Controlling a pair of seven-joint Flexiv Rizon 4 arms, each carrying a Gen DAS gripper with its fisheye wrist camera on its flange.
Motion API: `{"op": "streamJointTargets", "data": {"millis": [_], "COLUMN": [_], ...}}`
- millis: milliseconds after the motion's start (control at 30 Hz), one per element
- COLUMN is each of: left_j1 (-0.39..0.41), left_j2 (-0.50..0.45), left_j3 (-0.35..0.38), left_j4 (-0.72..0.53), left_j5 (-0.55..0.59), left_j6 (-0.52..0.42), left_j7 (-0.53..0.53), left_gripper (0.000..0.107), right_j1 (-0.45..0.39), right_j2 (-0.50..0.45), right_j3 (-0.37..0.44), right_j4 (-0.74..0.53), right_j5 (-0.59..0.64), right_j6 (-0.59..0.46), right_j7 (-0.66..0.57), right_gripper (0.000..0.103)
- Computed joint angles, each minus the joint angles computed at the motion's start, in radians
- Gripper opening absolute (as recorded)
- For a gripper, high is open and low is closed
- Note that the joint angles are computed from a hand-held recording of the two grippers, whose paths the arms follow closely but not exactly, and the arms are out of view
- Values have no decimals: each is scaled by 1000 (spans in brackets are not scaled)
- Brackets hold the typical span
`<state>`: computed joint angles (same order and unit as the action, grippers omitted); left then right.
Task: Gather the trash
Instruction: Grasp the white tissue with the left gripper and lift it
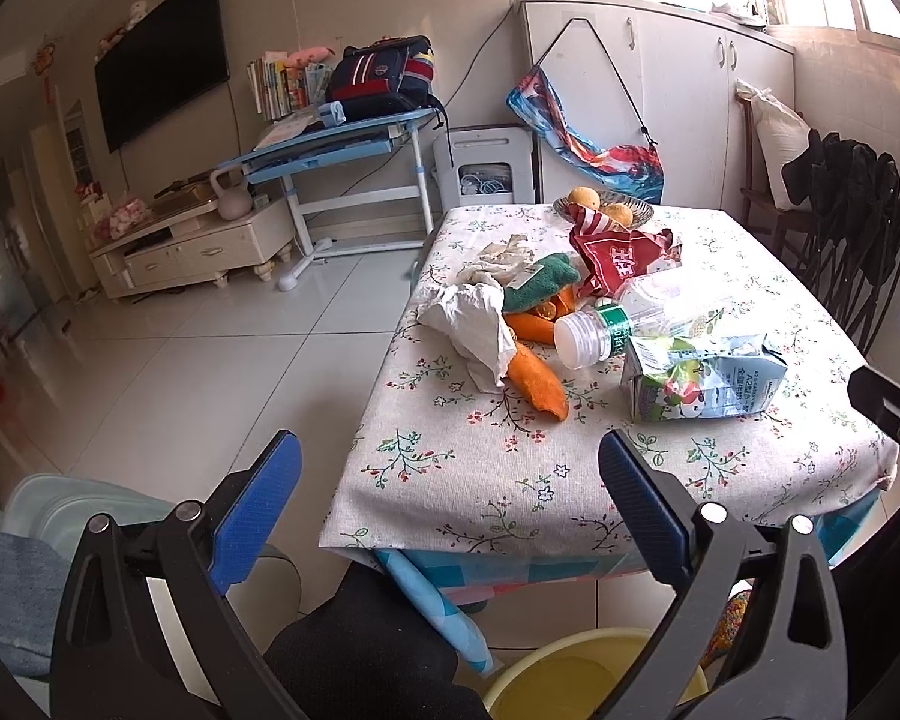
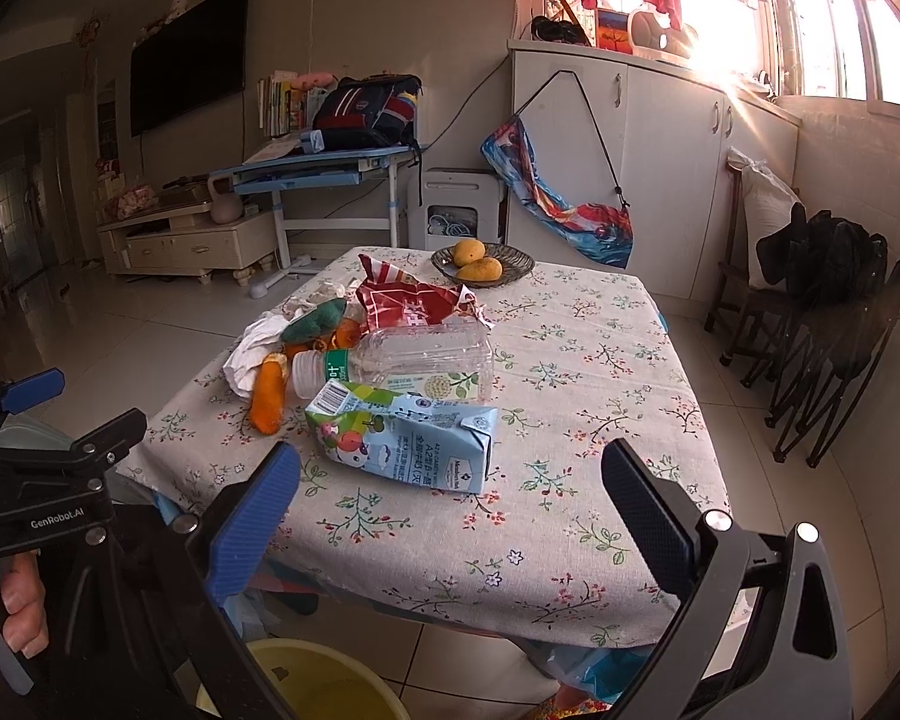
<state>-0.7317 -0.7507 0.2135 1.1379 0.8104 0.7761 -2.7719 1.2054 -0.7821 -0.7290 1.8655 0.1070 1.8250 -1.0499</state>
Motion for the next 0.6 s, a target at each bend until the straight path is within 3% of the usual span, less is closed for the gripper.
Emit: {"op": "streamJointTargets", "data": {"millis": [267, 433, 600], "left_j1": [96, 154, 231], "left_j2": [-78, -182, -274], "left_j3": [-26, -29, -47], "left_j4": [-88, -226, -327], "left_j5": [-114, -221, -365], "left_j6": [62, 36, 41], "left_j7": [64, 159, 205], "left_gripper": [96, 96, 96], "right_j1": [-70, -157, -216], "right_j2": [4, 59, 45], "right_j3": [80, 182, 212], "right_j4": [-18, -25, -68], "right_j5": [-21, -120, -229], "right_j6": [-1, -83, -114], "right_j7": [-7, -5, -26], "right_gripper": [97, 97, 97]}}
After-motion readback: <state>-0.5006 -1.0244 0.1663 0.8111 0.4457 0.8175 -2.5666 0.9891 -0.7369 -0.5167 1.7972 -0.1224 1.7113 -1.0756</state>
